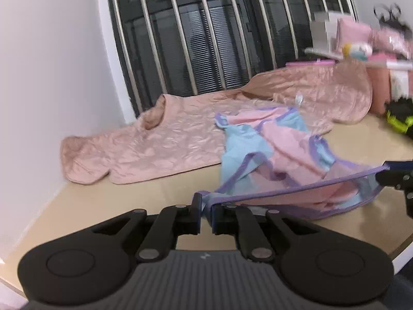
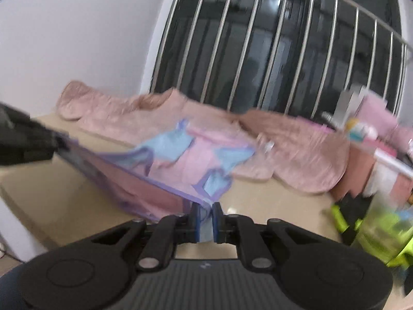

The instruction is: Fold clothes

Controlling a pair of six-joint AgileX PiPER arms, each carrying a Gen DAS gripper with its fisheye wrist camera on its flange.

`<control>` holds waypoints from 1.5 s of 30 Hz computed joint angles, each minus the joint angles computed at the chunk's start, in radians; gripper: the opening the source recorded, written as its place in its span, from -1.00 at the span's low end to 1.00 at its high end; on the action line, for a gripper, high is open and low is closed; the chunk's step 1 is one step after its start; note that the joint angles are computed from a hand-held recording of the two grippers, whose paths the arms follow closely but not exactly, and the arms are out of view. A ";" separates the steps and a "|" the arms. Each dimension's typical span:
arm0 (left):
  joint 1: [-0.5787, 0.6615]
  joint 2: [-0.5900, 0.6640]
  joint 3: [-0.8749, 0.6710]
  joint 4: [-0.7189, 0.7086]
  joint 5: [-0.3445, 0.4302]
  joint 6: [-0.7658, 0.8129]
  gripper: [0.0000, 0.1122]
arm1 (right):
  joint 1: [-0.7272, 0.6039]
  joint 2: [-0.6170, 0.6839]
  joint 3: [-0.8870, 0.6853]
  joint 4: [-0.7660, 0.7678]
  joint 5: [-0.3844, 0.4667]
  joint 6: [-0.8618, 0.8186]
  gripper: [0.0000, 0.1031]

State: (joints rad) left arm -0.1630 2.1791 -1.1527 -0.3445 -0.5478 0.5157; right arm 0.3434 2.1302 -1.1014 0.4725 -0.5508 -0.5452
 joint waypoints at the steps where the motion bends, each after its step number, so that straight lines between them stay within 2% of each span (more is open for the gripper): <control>1: -0.012 0.009 0.000 -0.043 -0.013 0.053 -0.88 | 0.011 0.013 -0.005 0.025 -0.010 -0.026 -0.84; 4: -0.032 0.038 -0.016 -0.136 -0.025 0.175 -0.82 | 0.045 0.038 -0.005 0.107 -0.067 -0.103 -0.84; 7: -0.053 0.077 -0.025 -0.204 -0.082 0.274 -0.66 | 0.059 0.050 0.002 0.141 -0.108 -0.166 -0.84; 14: -0.056 0.092 -0.021 -0.246 -0.100 0.327 -0.58 | 0.091 0.088 -0.026 0.239 -0.158 -0.326 -0.76; 16: -0.055 0.093 -0.021 -0.248 -0.099 0.330 -0.58 | 0.099 0.102 -0.042 0.271 -0.164 -0.366 -0.68; 19: -0.054 0.100 -0.032 -0.253 -0.088 0.343 -0.57 | 0.098 0.111 -0.056 0.278 -0.156 -0.379 -0.68; 25: -0.069 0.114 -0.039 -0.294 -0.127 0.436 -0.37 | 0.093 0.131 -0.083 0.287 -0.151 -0.403 -0.68; 27: -0.056 0.102 -0.044 -0.287 -0.085 0.417 -0.42 | 0.099 0.142 -0.087 0.287 -0.166 -0.429 -0.68; 29: -0.034 0.081 -0.056 -0.270 -0.002 0.369 -0.69 | 0.108 0.153 -0.093 0.299 -0.183 -0.491 -0.63; 30: -0.032 0.077 -0.055 -0.263 0.011 0.358 -0.71 | 0.112 0.157 -0.096 0.309 -0.188 -0.514 -0.62; 31: -0.031 0.073 -0.052 -0.256 0.016 0.350 -0.71 | 0.112 0.158 -0.098 0.312 -0.186 -0.519 -0.62; 33: -0.046 0.078 -0.033 -0.250 -0.038 0.362 -0.70 | 0.100 0.151 -0.108 0.303 -0.153 -0.489 -0.70; 34: -0.052 0.078 -0.024 -0.243 -0.059 0.368 -0.70 | 0.093 0.145 -0.113 0.304 -0.127 -0.475 -0.80; 35: -0.052 0.068 -0.015 -0.225 -0.054 0.359 -0.77 | 0.089 0.138 -0.120 0.328 -0.101 -0.481 -0.99; 36: -0.051 0.055 -0.008 -0.215 -0.047 0.346 -0.80 | 0.088 0.130 -0.129 0.364 -0.076 -0.498 -0.98; 38: -0.043 0.022 -0.002 -0.199 -0.023 0.326 -0.87 | 0.082 0.101 -0.111 0.354 -0.060 -0.464 -0.98; 40: -0.022 -0.030 -0.010 -0.173 0.033 0.294 -0.89 | 0.075 0.055 -0.077 0.302 -0.062 -0.423 -0.98; 43: 0.021 -0.121 -0.078 -0.077 0.192 0.223 -0.90 | 0.036 -0.053 -0.055 0.213 0.011 -0.378 -0.98; 45: 0.050 -0.172 -0.159 0.049 0.318 0.113 -0.90 | 0.002 -0.126 -0.081 0.181 0.074 -0.389 -0.98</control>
